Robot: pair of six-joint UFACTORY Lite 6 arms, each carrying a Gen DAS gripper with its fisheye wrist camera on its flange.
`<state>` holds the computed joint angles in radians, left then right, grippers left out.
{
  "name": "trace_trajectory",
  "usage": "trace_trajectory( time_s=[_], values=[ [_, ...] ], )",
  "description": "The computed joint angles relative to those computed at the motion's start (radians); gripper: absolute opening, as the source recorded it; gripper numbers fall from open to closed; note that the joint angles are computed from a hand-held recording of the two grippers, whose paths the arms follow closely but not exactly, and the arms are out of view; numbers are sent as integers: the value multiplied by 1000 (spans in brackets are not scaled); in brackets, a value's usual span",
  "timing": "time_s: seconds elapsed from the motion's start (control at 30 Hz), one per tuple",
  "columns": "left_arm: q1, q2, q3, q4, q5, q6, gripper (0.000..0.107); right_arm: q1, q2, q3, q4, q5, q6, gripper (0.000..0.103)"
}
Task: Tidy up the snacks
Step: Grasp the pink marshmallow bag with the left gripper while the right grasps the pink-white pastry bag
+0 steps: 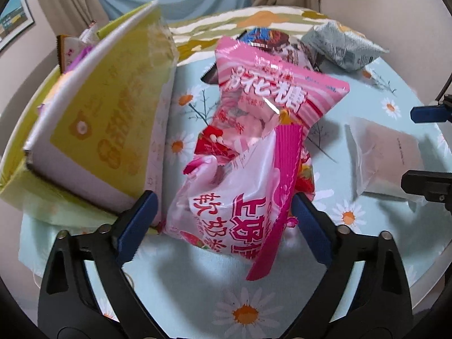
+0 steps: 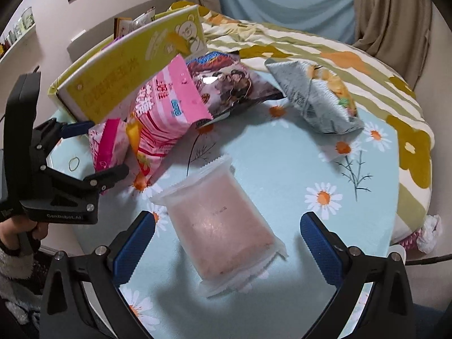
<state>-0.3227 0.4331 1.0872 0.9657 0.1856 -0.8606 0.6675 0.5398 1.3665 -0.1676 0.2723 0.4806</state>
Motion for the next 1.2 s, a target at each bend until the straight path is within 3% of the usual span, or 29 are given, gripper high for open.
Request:
trace_trajectory(
  time_s=[0.07, 0.13, 0.2, 0.27, 0.4, 0.67, 0.83, 1.1, 1.2],
  values=[
    [2, 21, 18, -94, 9, 93, 82, 1, 8, -1, -14, -11, -3, 102],
    [3, 24, 16, -66, 9, 67, 79, 8, 8, -4, -62, -20, 21, 102],
    [2, 25, 17, -23, 16, 33, 68, 18, 17, 4, -131, -15, 65, 102],
    [13, 20, 18, -107, 15, 135, 64, 20, 29, 18, -130, -6, 56, 102],
    [38, -3, 8, -242, 8, 296, 61, 20, 49, 30, -100, -7, 14, 102],
    [31, -43, -35, -275, 9, 340, 57, 20, 102, 89, -78, 14, -73, 99],
    [22, -83, -70, -298, 24, 352, 57, -1, 121, 97, 90, -5, -291, 85],
    [29, -133, -112, -374, 34, 408, 56, 0, 181, 153, 183, 14, -415, 76],
    [30, -147, -118, -400, 37, 429, 56, 27, 212, 178, 42, 28, -279, 67]
  ],
)
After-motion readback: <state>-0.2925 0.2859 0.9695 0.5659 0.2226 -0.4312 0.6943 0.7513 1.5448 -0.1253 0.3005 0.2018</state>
